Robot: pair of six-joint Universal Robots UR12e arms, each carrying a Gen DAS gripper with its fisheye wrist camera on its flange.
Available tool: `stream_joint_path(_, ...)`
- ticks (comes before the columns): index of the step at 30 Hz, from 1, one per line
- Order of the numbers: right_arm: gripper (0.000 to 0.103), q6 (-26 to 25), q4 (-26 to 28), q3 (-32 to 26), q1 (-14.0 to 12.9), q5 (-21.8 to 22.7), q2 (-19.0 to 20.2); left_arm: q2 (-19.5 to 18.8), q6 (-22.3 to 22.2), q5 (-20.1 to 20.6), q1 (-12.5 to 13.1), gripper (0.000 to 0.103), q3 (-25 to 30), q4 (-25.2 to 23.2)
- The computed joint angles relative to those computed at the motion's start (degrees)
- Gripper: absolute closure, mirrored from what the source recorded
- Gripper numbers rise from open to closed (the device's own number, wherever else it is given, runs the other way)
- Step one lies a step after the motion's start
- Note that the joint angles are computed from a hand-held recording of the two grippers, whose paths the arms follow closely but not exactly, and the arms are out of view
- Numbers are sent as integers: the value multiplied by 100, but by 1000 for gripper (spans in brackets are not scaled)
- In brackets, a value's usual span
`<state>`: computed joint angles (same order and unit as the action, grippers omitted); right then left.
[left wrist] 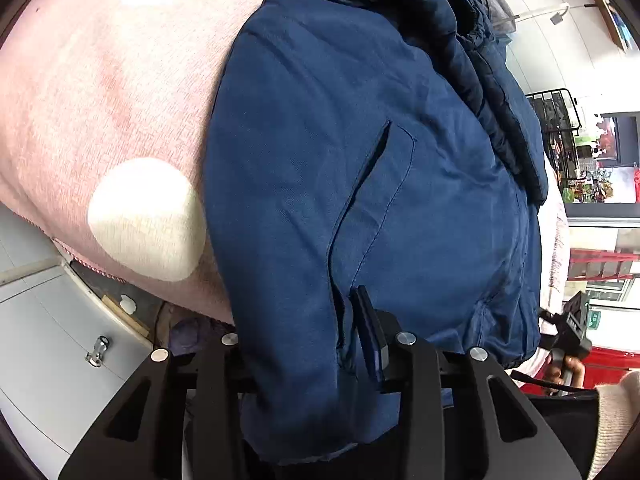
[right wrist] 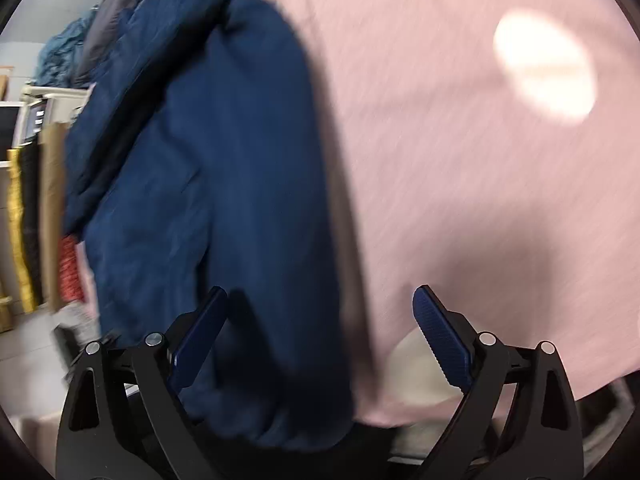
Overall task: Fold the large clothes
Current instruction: 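Grasp the jacket hem with both tools and lift it toward the collar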
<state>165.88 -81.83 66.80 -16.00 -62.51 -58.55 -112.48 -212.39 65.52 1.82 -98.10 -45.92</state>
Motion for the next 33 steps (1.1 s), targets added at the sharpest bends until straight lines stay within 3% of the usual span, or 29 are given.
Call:
stream_joint_path(2, 11, -150, 166, 172, -22, 212, -70, -28, 1, 25, -16, 68, 40, -73)
stream_joint_path(4, 11, 73, 31, 377, -46, 303, -153, -34, -45, 44, -26, 67, 50, -127)
stream_joint_path(6, 12, 312, -44, 518, -82, 486, -192, -44, -37, 5, -19, 58, 71, -274)
stream_joint_path(10, 49, 253, 148, 626, -111, 922, -287, -88, 296, 164, -98, 56, 215, -528)
stream_joint_path(12, 59, 110, 254, 589, -93, 957, -300, -77, 395, 145, -107, 68, 216, -478)
stream_joint_path(15, 69, 135, 244, 560, -2, 1072, -285, -41, 489, 38, -75, 76, 189, -432)
stream_joint_path(19, 72, 154, 343, 446, 53, 1075, -226, -25, 555, -75, -42, 80, 251, -460)
stream_joint_path(22, 75, 35, 502, 351, 13, 1053, -216, -36, 663, -70, -63, 82, 392, -215)
stream_joint_path(28, 82, -64, 685, 122, -17, 1772, -156, -263, 829, 17, -153, 83, 960, 51)
stream_joint_path(33, 83, -37, 580, -328, 113, 2355, 79, -503, 869, -8, -167, 84, 1401, 309)
